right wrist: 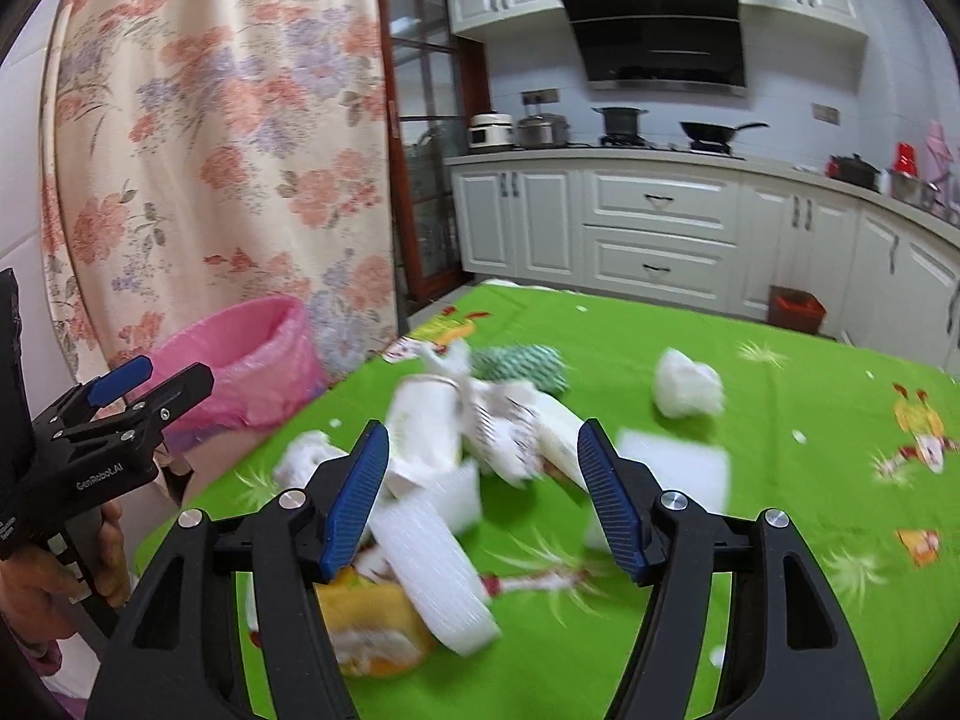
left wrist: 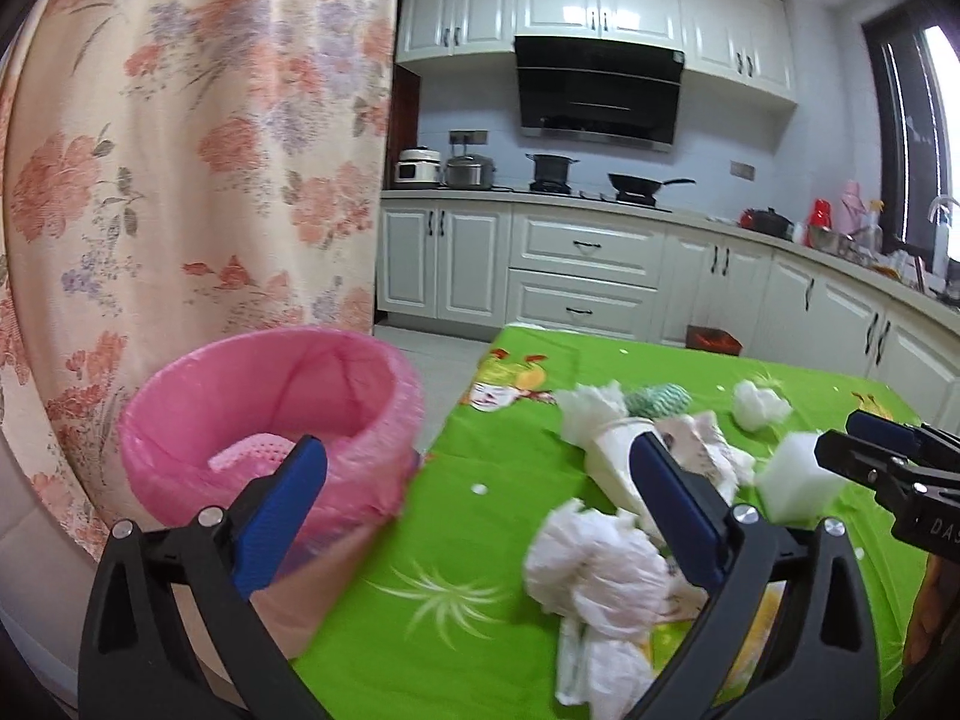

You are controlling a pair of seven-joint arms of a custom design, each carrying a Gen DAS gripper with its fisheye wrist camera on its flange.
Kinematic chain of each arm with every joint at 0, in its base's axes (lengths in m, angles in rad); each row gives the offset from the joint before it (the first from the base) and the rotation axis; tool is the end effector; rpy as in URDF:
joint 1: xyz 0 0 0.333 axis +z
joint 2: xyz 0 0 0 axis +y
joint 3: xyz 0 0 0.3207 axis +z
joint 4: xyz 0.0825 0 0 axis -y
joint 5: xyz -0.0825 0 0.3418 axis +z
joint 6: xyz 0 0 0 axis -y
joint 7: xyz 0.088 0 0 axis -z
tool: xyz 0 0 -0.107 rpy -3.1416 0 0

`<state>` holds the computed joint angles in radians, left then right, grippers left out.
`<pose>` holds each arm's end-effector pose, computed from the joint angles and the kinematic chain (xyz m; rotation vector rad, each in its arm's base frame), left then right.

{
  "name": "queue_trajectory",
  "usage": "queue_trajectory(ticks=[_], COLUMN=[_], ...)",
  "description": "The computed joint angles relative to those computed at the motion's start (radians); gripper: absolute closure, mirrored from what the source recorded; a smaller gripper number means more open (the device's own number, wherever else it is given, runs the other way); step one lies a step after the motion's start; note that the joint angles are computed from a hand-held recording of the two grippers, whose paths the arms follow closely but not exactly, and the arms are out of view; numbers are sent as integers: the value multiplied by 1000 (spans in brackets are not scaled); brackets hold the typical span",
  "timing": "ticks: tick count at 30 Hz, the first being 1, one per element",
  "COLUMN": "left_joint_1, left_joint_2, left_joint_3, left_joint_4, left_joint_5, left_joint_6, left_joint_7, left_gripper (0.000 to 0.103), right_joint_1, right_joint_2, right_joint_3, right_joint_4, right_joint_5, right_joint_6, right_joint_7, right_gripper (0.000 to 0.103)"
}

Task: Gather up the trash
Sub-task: 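Move both tools back over the remaining trash on the table, then grasp the white foam cube with the right tool while the left tool grasps a white plastic bag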

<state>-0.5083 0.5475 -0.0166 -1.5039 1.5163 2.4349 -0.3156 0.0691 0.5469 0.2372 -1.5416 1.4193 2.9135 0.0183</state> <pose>0.6094 -0.3472 0.4149 -1.6634 1.2446 -0.8620 0.6803 0.1163 0.4137 -1.7904 1.0999 -0.5150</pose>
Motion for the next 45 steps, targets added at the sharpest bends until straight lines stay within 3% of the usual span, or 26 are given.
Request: queue_trajectory(ticks=[8, 17, 26, 32, 35, 39, 45], left_joint_1=[-28, -50, -40, -17, -9, 8, 11], left_joint_2=[67, 163, 231, 255, 265, 279, 290], left_joint_3=[0, 27, 46, 44, 42, 31, 40], left_joint_4=[71, 174, 245, 266, 271, 281, 283], left_joint_5=[-55, -156, -289, -404, -450, -516, -574], left_joint_6=[4, 41, 112, 164, 178, 206, 250], left_joint_7=[88, 197, 320, 405, 446, 502, 552], left_gripper=[5, 5, 5, 6, 11, 29, 44], right_joint_1=[-25, -24, -25, -21, -8, 3, 25], right_joint_2=[-23, -5, 45, 80, 110, 148, 208], right_joint_3=[-17, -43, -37, -35, -53, -73, -102], right_joint_4=[-56, -48, -16, 17, 45, 84, 162], right_joint_5=[85, 74, -57, -174, -268, -384, -541], right_joint_6=[10, 37, 81, 101, 103, 89, 55], right_joint_7=[-56, -28, 104, 232, 332, 452, 614], right_gripper=[40, 40, 38, 31, 31, 30, 27])
